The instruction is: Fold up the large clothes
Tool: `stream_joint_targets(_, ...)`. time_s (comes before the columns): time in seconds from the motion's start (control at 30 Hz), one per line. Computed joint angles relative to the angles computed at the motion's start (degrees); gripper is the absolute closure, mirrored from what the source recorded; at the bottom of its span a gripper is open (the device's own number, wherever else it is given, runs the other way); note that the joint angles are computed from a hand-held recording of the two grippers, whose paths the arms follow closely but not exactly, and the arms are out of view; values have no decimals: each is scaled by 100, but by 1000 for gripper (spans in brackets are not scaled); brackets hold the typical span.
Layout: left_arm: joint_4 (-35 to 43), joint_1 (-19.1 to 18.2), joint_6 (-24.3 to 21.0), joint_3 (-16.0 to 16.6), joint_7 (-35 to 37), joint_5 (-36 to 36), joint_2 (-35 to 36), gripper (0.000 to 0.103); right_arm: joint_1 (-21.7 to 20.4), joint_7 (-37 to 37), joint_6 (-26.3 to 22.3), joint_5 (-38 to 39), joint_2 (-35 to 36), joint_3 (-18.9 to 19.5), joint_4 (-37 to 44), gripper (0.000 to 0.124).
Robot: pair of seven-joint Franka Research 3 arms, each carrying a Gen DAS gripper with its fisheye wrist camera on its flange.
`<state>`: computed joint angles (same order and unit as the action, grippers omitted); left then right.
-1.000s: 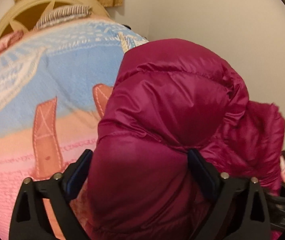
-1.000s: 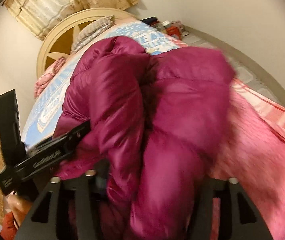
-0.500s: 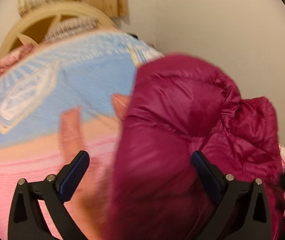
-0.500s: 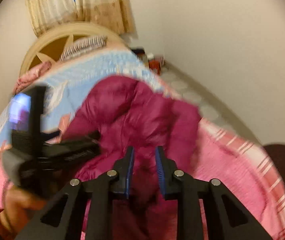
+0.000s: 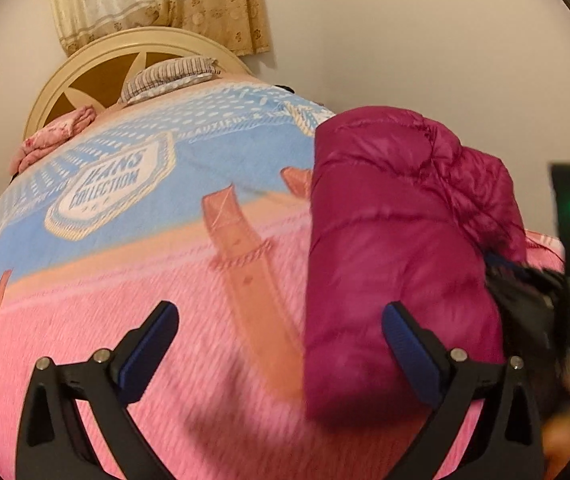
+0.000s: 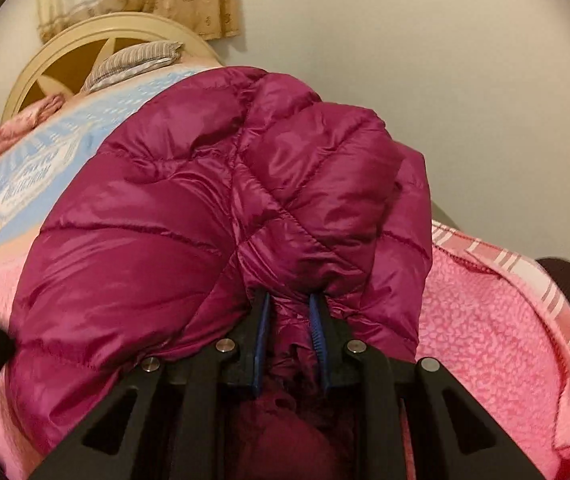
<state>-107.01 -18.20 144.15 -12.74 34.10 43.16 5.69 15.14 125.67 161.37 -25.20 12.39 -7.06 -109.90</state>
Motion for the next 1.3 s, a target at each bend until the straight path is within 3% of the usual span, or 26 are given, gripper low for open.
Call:
stream_joint_targets(0.13,-833,121,284,-35,-69,-143,-718,0,416,979,-385,-1355,-39,-309,94,103)
stream_joint_targets(0.3,-1781,418,745,-136,-350,-122,-1562,0,347,2059,-439,-2257,-783,-118,-509,102)
stream_joint_targets(0.37,-2030,546,806,-227,-530,-13,-1801,0,301,2559,-499,-2696,-1308,42,-933,85)
stream_joint_targets(0.43,-2249,629,841,-296,-602,24,-2022,0,198,2951,-517,-3142,-1712,247,-1272,50)
stream_joint_targets(0.5,-2418,666,902,-323,-565,-64,-2214,0,56,3517,-584,-3755,-2163,510,-1623,47)
stream_joint_targets(0.8,-2970,898,1079,-607,-634,-226,-3039,0,-336,3446,-341,-3196,-3412,1084,-2707,46)
stream_joint_targets(1.1,-3274,754,1210,-693,-404,-510,-3680,0,-817,3233,-114,-2614,-4703,1575,-3560,46)
stream_joint_targets(1.2,-3339,840,1245,-835,-473,-508,-3906,0,-1057,3252,-56,-2507,-5265,1818,-3860,46)
stream_joint_targets(1.3,-3306,1210,1051,-1270,-803,-117,-4180,0,-1285,3195,-151,-2348,-5620,2073,-3933,46)
